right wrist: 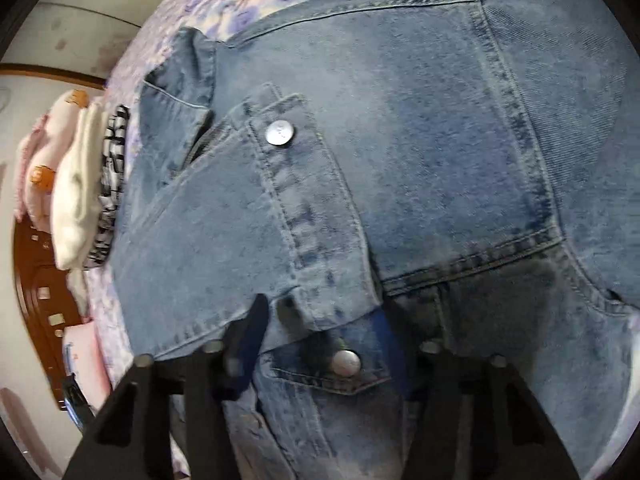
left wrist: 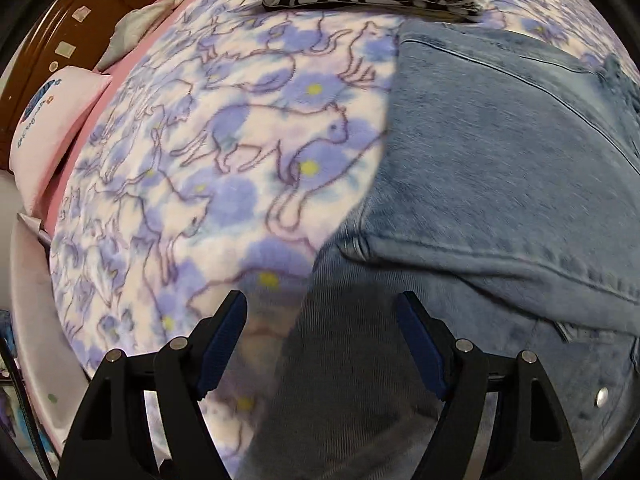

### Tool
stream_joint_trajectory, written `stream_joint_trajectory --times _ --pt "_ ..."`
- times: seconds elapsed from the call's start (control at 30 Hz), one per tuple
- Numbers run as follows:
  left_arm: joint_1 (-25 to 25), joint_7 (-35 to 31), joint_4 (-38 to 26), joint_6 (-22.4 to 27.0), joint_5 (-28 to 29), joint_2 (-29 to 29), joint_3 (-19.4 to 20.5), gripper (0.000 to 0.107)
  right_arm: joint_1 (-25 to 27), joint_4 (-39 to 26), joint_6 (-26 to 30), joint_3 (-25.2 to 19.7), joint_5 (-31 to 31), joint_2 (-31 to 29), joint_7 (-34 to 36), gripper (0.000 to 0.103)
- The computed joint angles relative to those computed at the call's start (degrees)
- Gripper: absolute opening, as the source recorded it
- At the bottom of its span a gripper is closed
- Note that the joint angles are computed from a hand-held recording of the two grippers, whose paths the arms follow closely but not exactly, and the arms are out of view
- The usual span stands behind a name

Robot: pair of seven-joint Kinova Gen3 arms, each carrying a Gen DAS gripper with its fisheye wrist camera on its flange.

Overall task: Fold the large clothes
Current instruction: 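Lay the sleeve flat on the jacket back and open the left gripper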

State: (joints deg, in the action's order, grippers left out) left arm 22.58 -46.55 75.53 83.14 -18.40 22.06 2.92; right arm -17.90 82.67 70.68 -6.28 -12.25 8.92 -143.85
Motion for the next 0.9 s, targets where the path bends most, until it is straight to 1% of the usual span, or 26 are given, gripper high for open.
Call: stream_joint_trajectory --times 0.03,0.07,0.1,0.13,0.27,0.37,0.4,0.53,0.6,0.67,0.8,0.9 --pt "-0.2 0.2 0.4 -0.9 0.1 0.0 0.0 0.076 0.3 -0.6 0.8 -0.4 0.3 0.1 -0.1 0.03" --pt "-0.5 0.2 0.9 -2.3 0.3 0.0 -0.1 0.076 0.2 -0.4 0.7 0.1 -0.2 -0.1 0.3 0.028" --pt "-0.7 0.2 1.3 -3.6 0.2 0.2 -0.2 0.076 0.1 0.2 -0.3 0.1 0.2 -0.7 0.1 0.022" --pt "-1.0 -0.2 1.3 -4.6 0.0 0.7 -0.3 0.076 0.1 0.1 -0.3 0.1 0.4 -0.9 0.2 0.019" --pt "-1.0 -2.4 0.1 -5.4 -0.7 2.2 -0.4 0.076 -0.1 -0.5 -1.3 0.0 1.7 -0.8 1.2 0.015" --pt "-0.8 -3.2 -0.3 -5.7 -1.3 2.7 -0.9 0.076 0.1 0.3 -3.3 0.2 1.5 -1.3 0.6 0.006" --pt "-0.9 -3.3 -0.4 -5.7 -1.1 2.9 -0.9 0.076 0.5 0.3 -3.2 -0.2 1.3 -1.3 0.5 0.005" --pt "-0.5 -2.7 -0.2 -6.6 -1.5 2.7 -1.4 0.076 -1.2 0.1 -1.1 -0.2 3.9 -1.8 -2.7 0.004" --pt "-0.4 -2.9 -0.8 -6.2 -1.7 2.9 -1.4 0.076 -1.4 0.7 -1.1 -0.2 3.6 -2.1 -4.6 0.003" --pt "-0.7 -4.0 -1.4 -6.1 -1.6 3.3 -1.3 0.076 -2.0 1.0 -1.1 -0.5 4.5 -2.6 -6.2 0.003" --pt "-1.5 -5.9 -2.3 -6.5 -1.1 3.8 -1.4 0.075 -4.8 -1.5 2.5 -1.6 8.8 -2.0 -10.2 0.003" --pt "-2.4 -7.7 -3.0 -6.5 -0.1 4.4 -1.3 0.075 -6.3 -2.2 4.2 -2.0 11.0 -1.3 -11.1 0.003"
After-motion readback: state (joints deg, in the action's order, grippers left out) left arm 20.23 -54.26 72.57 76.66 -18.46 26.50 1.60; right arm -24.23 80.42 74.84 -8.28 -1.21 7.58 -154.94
